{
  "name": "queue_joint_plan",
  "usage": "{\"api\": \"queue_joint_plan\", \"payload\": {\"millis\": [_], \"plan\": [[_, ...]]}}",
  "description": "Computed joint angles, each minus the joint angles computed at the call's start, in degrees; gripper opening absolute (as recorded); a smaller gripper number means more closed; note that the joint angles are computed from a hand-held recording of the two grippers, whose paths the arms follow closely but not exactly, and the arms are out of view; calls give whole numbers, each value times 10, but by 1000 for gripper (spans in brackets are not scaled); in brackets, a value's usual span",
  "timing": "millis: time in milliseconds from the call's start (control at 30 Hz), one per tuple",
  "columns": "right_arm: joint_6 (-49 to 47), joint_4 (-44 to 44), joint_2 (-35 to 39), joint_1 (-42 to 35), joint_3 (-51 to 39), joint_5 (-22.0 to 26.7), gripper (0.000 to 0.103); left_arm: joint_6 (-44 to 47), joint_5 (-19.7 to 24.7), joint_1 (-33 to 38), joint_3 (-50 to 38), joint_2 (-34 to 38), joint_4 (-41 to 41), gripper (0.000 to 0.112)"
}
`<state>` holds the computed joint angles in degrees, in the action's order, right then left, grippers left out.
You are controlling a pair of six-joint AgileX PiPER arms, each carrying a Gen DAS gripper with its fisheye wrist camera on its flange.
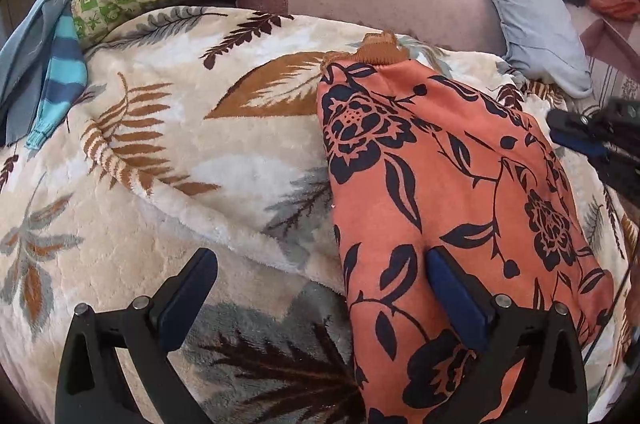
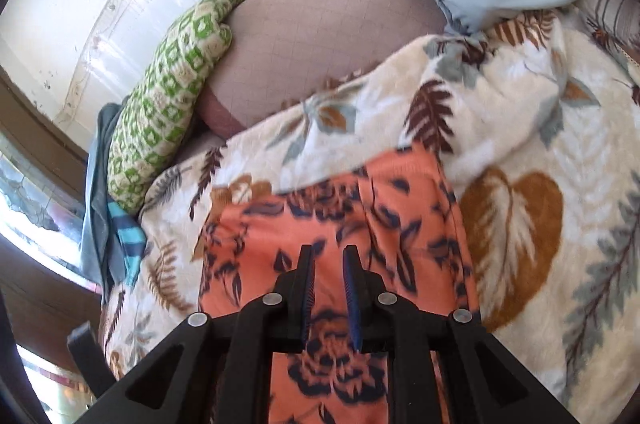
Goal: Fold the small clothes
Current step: 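Tuck and smooth the dress bundle edges with both grippers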
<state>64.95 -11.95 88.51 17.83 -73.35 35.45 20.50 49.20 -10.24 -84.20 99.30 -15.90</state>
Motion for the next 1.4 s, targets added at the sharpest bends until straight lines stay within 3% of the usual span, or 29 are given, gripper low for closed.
{"api": "queue_joint_plan", "payload": {"millis": [67, 133, 267, 400, 533, 667, 733, 800, 867, 933, 1067, 1133, 1167, 1200, 1267, 1400], "plan": [[-83, 89, 47, -42, -45, 24, 17, 6, -9, -4, 6, -4, 6, 103], [-104, 102, 94, -64, -88, 66, 17, 12, -22, -11, 13, -8, 15, 103], [-145, 125, 119, -93, -85, 42, 15, 20, -36, -24, 15, -8, 31, 103], [-103, 67, 97, -64, -101, 59, 18, 14, -25, -21, 5, -4, 27, 103], [-172, 115, 103, -26, -133, 55, 17, -6, -18, -19, 4, -10, 32, 103], [-189, 150, 159, -5, -156, 93, 18, -10, -63, -41, 44, -34, 74, 103], [-158, 128, 148, 2, -128, 64, 16, -3, -74, -44, 51, -39, 81, 103], [-161, 137, 138, 4, -138, 77, 18, -2, -55, -41, 33, -35, 81, 103], [-235, 226, 112, -7, -110, 16, 18, 1, -42, -35, 22, -31, 73, 103], [-303, 306, 114, -8, -110, -15, 18, 5, -34, -30, 20, -28, 66, 103], [-422, 428, 192, 2, -182, -5, 18, 17, -22, -18, 22, -23, 39, 103], [-384, 398, 241, 13, -215, 16, 22, 13, -22, -18, 19, -16, 44, 103], [-381, 400, 245, 15, -208, -4, 22, 23, -20, -13, 18, -13, 29, 103], [-378, 402, 235, 16, -195, -18, 22, 26, -12, -10, 12, -11, 19, 103], [-378, 411, 227, 10, -201, -1, 22, 27, -8, -10, 6, -10, 16, 103], [-382, 417, 164, -1, -142, -28, 22, 5, -27, -25, 13, -25, 48, 103]]}}
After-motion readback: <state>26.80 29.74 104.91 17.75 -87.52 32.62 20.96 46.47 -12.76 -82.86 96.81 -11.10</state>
